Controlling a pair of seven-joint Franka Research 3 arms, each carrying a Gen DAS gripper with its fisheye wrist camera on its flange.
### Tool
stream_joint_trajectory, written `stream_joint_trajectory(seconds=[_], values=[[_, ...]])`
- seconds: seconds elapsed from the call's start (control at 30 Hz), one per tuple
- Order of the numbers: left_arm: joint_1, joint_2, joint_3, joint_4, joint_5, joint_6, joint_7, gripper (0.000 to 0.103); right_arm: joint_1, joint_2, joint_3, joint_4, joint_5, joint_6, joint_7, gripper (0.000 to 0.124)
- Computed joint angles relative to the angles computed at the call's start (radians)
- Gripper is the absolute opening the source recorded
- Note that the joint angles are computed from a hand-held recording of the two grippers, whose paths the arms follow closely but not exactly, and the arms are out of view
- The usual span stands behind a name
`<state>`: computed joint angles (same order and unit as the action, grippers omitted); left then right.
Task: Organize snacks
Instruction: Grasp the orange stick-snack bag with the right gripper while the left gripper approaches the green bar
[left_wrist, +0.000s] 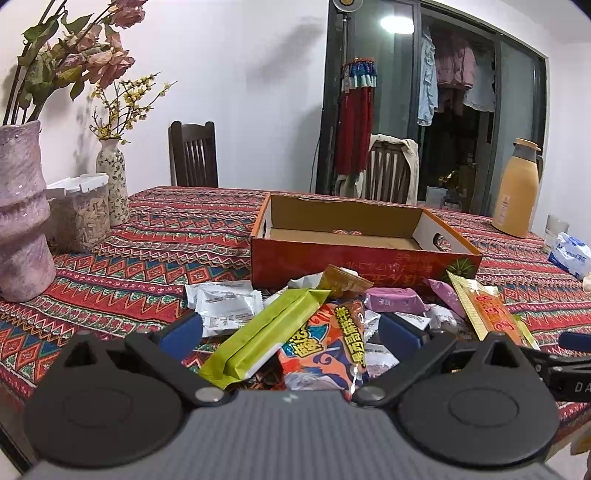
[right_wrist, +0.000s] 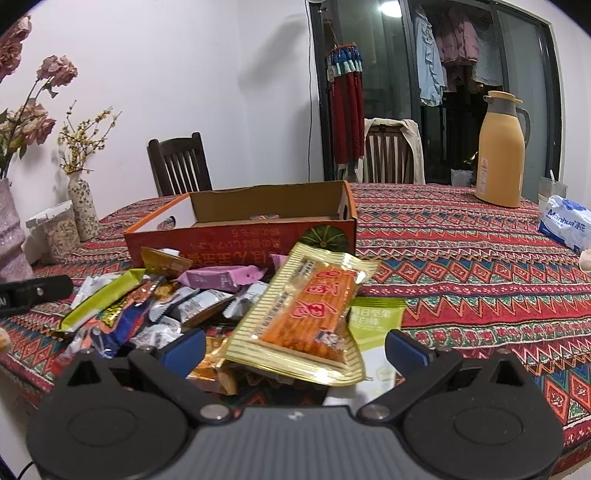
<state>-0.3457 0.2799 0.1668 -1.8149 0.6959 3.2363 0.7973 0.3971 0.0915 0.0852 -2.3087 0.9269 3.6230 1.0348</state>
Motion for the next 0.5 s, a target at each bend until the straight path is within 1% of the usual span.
stream_joint_trajectory(seconds=[0.17, 0.2, 0.27, 0.3, 0.37, 0.4, 0.43, 0.47, 0.5], values=[[-0.021, 0.017, 0.018, 0.032, 0.002, -0.021, -0.035, 0.103, -0.019, 0.005, -0.015, -0.008, -0.009, -0.003, 0.000, 0.099], [-0.020, 0.020, 0.016, 0.039, 0.003, -0.028, -0.043, 0.103, -0.026, 0.005, -0.018, -0.009, -0.017, -0.010, 0.009, 0.096], [0.002, 0.025, -0.015, 0.053, -0.006, -0.050, -0.046, 0.103, -0.041, 0.003, -0.023, -0.009, -0.037, -0.034, 0.034, 0.093], [0.012, 0.028, -0.027, 0.060, -0.007, -0.056, -0.048, 0.103, -0.062, 0.000, -0.021, -0.017, -0.105, -0.044, 0.090, 0.093], [-0.007, 0.038, -0.007, 0.080, 0.017, -0.066, -0.088, 0.103, -0.089, 0.006, -0.018, -0.018, -0.216, -0.041, 0.171, 0.092], [-0.007, 0.043, -0.010, 0.091, 0.024, -0.079, -0.100, 0.103, -0.112, 0.010, -0.014, -0.014, -0.293, -0.051, 0.234, 0.092], [0.014, 0.048, -0.041, 0.104, 0.013, -0.102, -0.089, 0.103, -0.137, 0.012, -0.009, -0.007, -0.367, -0.073, 0.304, 0.092], [0.046, 0.055, -0.083, 0.119, -0.010, -0.124, -0.065, 0.103, -0.172, 0.016, 0.002, 0.004, -0.459, -0.101, 0.387, 0.093], [0.060, 0.062, -0.106, 0.134, -0.021, -0.146, -0.053, 0.103, -0.218, 0.026, 0.022, 0.019, -0.570, -0.123, 0.479, 0.093]])
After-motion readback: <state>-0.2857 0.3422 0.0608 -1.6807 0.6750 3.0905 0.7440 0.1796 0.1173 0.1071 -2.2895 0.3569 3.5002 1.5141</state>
